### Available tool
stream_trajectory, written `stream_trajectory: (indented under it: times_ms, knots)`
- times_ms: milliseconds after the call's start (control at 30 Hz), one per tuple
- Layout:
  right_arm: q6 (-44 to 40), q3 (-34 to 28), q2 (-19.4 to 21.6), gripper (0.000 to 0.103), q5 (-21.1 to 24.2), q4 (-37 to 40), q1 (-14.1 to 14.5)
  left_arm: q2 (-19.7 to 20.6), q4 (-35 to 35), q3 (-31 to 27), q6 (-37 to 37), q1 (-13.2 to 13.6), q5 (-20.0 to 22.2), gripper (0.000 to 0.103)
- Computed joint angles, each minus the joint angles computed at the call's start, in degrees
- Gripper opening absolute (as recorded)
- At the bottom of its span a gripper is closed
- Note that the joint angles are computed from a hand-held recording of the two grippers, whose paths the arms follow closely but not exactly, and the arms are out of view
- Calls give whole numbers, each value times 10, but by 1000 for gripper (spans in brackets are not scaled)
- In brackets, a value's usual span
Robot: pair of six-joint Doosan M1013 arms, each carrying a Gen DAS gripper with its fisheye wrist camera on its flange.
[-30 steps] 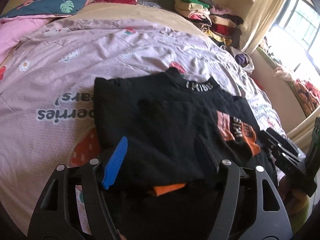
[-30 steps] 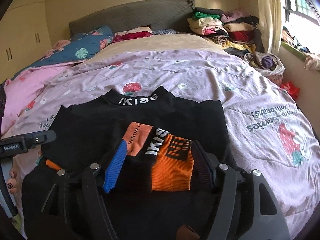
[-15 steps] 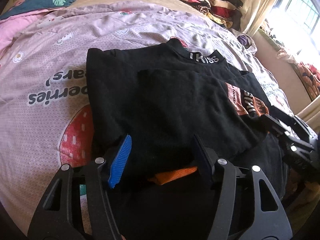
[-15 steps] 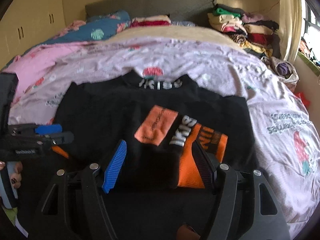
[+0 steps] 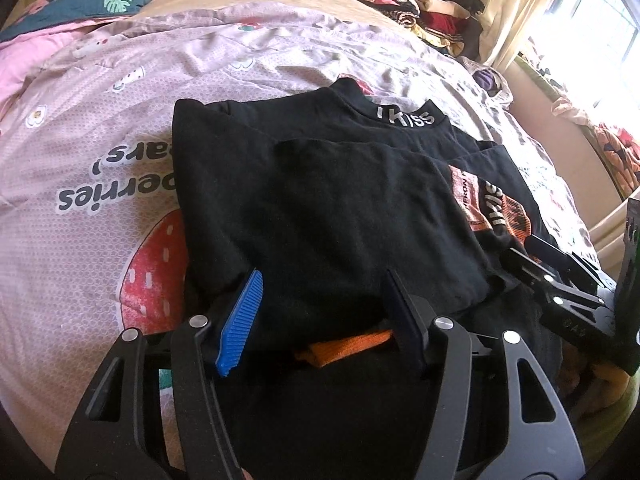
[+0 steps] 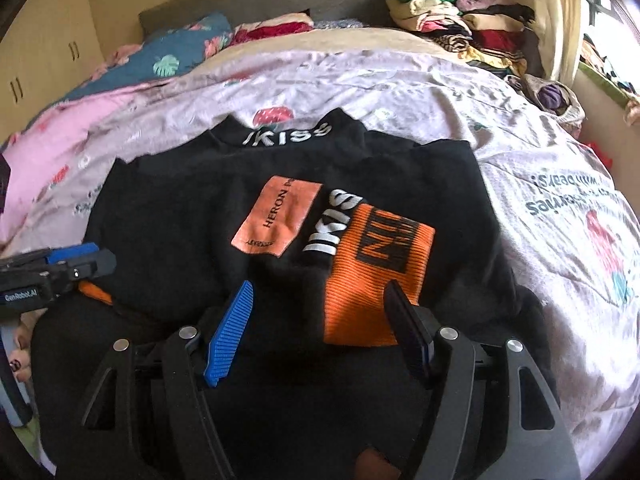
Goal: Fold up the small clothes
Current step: 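Move both open tools down to the black shirt's hem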
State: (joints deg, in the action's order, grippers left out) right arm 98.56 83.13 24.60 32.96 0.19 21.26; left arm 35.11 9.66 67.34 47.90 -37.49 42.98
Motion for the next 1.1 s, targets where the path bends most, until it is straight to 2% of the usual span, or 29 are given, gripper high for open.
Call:
stream_trajectory:
  times_ms: [233,467,633,800,1100]
  knots:
    - [19,19,-17,83,-19,2,-5,-5,-7,2,3,-1,-2,54]
    - [31,32,-30,93,-35,3,-6,-9,-6,-1,13,-5,0,65]
    - [31,40,-40,96,-47,7,-7,-14,3,1,9,-8,-6,76]
    - [57,45,-49,98,-53,-21,-4,-14,9,-6,17,-11,3,93]
    - [75,56,-66,98,-69,-47,1,-11,35,-17,11,-19,23,93]
